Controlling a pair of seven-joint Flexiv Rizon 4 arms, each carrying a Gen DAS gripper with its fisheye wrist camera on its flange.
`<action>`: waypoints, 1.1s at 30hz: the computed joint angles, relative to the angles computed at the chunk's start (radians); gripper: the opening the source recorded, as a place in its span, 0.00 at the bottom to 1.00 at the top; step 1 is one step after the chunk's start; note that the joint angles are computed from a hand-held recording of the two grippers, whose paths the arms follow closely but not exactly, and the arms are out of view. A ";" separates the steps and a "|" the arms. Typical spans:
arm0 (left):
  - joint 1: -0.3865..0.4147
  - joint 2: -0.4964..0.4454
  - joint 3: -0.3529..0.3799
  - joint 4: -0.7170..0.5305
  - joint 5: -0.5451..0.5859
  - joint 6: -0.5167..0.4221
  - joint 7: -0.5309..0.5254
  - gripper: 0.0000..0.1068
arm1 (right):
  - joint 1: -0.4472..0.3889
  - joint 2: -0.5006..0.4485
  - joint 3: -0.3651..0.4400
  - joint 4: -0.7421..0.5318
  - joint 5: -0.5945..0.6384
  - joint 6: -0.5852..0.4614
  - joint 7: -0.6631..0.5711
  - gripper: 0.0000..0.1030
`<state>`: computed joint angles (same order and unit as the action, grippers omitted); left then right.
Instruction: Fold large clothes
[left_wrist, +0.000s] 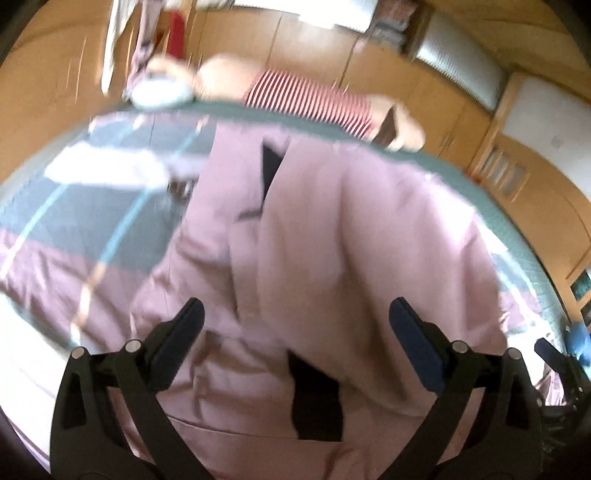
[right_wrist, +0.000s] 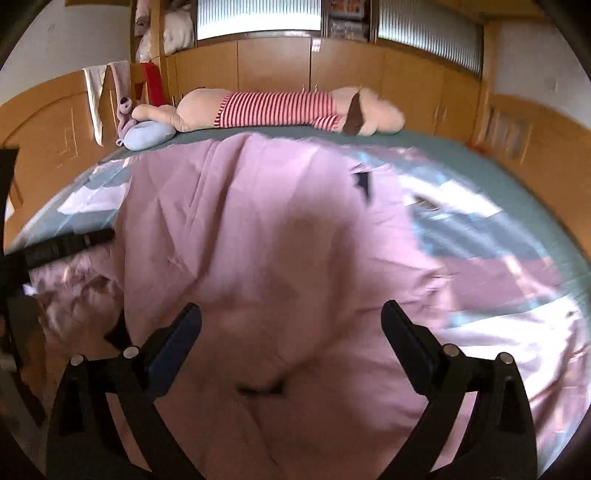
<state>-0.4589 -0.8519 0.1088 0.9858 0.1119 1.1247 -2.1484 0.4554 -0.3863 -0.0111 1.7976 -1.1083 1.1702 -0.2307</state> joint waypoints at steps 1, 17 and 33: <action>-0.008 0.015 0.007 0.016 0.014 0.026 -0.002 0.94 | 0.001 0.028 -0.005 0.031 -0.018 -0.017 0.012 0.95; -0.074 0.300 0.032 0.363 0.146 -0.088 -0.019 0.94 | -0.157 0.290 0.194 0.401 0.429 -0.038 -0.242 0.95; 0.259 0.594 -0.273 0.972 -0.546 -0.159 0.431 0.25 | -0.153 0.315 0.268 0.265 1.345 -0.149 -0.854 0.10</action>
